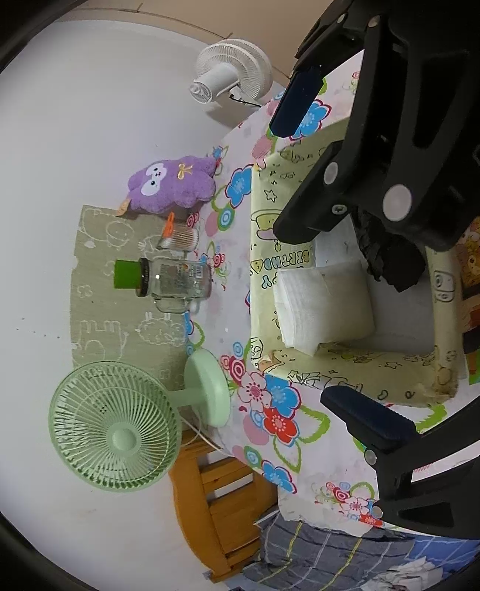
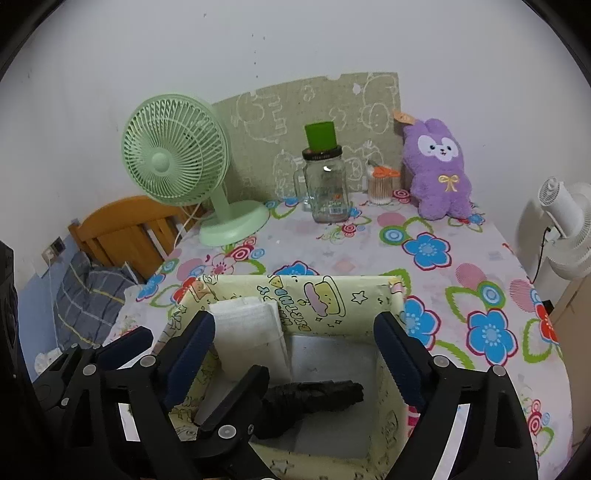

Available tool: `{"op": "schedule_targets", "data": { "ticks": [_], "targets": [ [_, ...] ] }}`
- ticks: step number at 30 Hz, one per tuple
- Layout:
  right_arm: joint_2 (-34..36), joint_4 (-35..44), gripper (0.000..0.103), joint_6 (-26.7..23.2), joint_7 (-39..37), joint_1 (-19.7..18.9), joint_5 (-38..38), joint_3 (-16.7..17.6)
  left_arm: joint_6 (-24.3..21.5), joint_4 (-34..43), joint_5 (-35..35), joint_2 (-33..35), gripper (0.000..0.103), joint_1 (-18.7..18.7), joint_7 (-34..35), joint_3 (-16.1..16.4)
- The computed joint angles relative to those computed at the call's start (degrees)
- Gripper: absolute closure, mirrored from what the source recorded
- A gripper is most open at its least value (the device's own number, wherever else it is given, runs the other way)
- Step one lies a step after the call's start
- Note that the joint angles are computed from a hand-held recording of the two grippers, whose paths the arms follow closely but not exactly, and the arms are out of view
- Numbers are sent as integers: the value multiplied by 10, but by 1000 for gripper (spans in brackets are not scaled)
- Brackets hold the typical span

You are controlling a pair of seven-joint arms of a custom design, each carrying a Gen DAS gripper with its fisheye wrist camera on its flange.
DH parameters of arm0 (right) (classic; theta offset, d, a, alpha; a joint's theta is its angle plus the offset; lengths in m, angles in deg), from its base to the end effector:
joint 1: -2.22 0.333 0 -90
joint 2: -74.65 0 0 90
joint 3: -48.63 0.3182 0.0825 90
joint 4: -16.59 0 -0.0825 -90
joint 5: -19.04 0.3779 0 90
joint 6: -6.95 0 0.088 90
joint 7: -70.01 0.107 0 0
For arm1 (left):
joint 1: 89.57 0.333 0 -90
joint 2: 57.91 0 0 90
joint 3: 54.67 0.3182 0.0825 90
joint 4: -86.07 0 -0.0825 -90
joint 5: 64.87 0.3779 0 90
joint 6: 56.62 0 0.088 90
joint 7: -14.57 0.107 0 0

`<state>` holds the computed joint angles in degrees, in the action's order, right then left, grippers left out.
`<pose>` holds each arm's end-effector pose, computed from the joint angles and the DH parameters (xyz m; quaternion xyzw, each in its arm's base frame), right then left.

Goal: Organize soft objects
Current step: 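Open the left tool to drop the white pad in the basket while the right tool releases the black bag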

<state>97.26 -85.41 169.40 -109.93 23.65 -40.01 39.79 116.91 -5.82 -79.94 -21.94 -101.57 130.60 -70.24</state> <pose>0.6479 0.2022 0.3973 -0.4947 0.7617 -0.2842 0.3071 0.6817 -0.2852 0.3708 -0.4392 0.8012 -0.3653 0.1779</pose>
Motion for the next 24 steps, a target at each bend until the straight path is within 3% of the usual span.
{"op": "schedule_targets", "data": {
  "ticks": [6,15,24],
  "targets": [
    [-33,-26,10,-22,46,14,-51,-3,21,-38,-20,-25,0,27,23,-33],
    [-80,-61,6,-57,100,-1,-120,36,66,-100,-45,-66,0,56,40,-66],
    [-124,-96,5,-103,131,-9,-160,72,112,-165,-67,-91,0,153,82,-179]
  ]
}}
